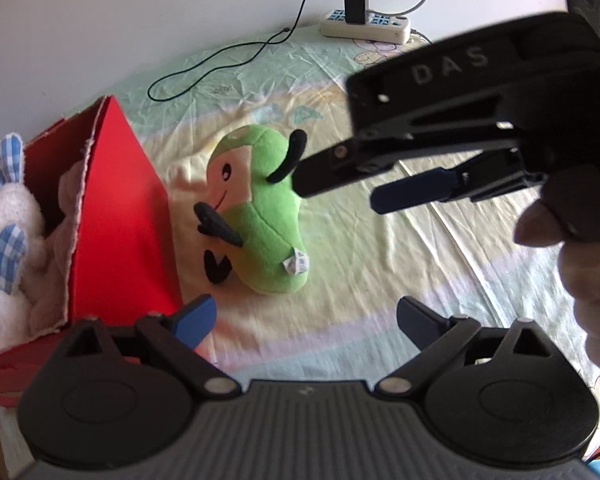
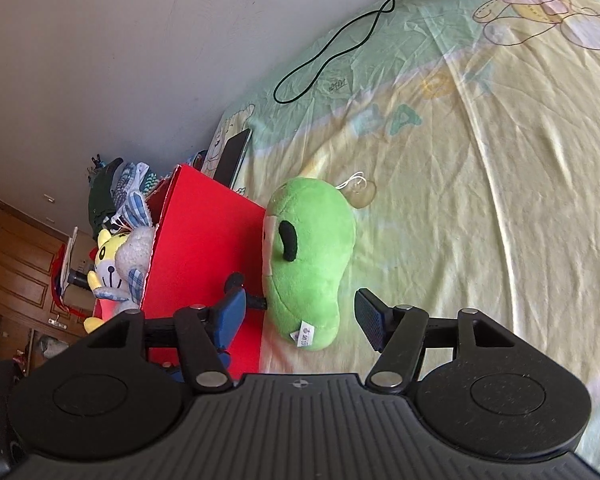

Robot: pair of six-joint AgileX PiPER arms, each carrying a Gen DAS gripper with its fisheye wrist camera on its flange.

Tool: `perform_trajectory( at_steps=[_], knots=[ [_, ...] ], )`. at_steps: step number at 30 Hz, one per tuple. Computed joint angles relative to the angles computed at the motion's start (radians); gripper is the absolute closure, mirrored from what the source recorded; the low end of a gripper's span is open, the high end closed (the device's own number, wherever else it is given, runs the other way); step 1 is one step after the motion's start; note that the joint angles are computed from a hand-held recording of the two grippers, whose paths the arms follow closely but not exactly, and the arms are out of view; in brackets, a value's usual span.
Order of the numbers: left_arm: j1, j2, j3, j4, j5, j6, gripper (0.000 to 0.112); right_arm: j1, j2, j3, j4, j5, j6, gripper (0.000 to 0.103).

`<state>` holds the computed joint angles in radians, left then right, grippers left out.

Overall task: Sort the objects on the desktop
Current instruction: 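Move the right gripper toward the green pickle plush, then close the right gripper on the green pickle plush's body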

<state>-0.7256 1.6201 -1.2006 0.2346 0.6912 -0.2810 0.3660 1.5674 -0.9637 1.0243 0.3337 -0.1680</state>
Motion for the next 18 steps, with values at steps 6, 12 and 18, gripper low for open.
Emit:
perform_trajectory(
  at_steps=[6, 12, 18],
  knots=[
    [0.033, 0.019, -0.019, -0.099, -0.013, 0.105, 0.016, -0.028, 0.146, -0.131, 0.062, 0.098, -0.110, 0.035],
    [0.055, 0.071, -0.065, -0.131, 0.027, 0.133, 0.022, -0.051, 0.229, -0.193, 0.071, 0.180, -0.166, 0.052],
    [0.055, 0.061, -0.065, -0.173, 0.015, 0.163, 0.017, -0.160, 0.170, -0.052, 0.338, 0.262, -0.403, 0.061]
  ],
)
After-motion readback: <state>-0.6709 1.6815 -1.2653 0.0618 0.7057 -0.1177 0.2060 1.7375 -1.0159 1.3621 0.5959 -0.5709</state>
